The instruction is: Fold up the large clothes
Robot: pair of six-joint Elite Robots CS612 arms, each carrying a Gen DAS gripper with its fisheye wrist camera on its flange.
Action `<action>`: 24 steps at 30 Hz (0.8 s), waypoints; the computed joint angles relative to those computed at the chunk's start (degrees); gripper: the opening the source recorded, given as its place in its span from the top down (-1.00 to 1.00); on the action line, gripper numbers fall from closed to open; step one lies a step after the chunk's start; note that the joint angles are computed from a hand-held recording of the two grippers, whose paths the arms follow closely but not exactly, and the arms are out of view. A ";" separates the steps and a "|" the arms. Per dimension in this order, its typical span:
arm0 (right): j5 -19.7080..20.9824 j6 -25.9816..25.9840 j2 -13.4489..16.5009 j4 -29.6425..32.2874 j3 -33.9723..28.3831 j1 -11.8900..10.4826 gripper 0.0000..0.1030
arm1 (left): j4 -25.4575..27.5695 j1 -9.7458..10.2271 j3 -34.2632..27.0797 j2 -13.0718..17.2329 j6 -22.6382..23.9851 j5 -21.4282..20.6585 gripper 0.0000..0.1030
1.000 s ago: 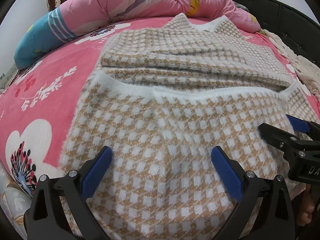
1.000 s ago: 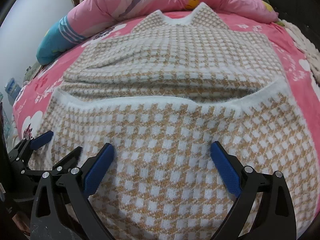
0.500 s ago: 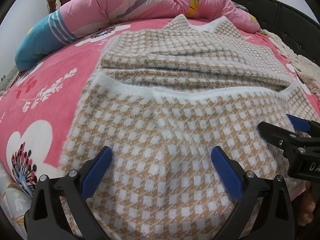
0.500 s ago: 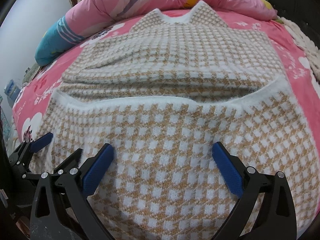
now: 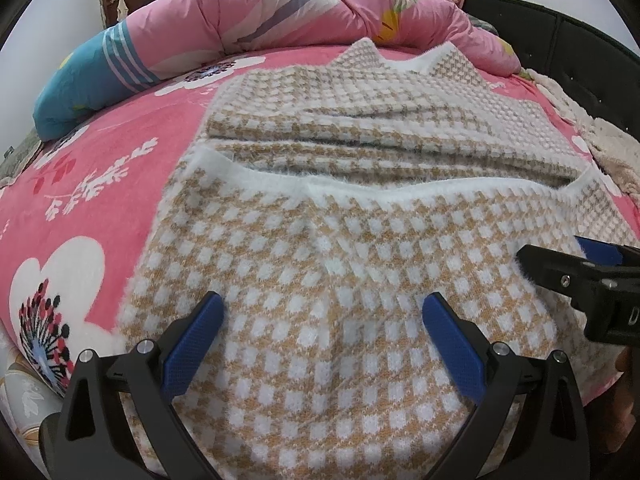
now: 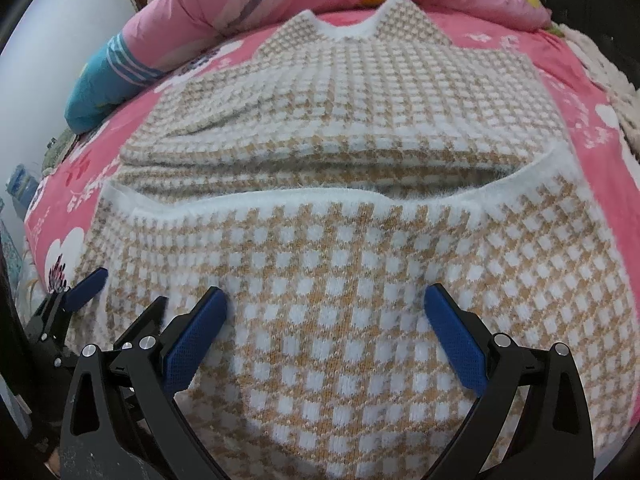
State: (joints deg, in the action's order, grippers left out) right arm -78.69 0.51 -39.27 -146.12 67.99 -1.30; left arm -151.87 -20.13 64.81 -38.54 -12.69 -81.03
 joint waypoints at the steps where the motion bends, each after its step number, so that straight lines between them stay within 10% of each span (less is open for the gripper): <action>1: 0.25 -0.17 0.12 0.55 -0.34 -0.09 -0.85 | 0.16 0.11 -0.52 0.26 -0.08 -0.09 -0.90; 24: 2.07 -2.07 0.32 1.96 -0.90 -0.52 -0.85 | -0.97 0.43 -0.36 0.34 0.66 -1.27 -0.90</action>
State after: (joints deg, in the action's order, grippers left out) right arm -76.62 -1.56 -38.95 -144.16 67.09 -1.82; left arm -152.85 -19.70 64.45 -38.20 -12.03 -82.31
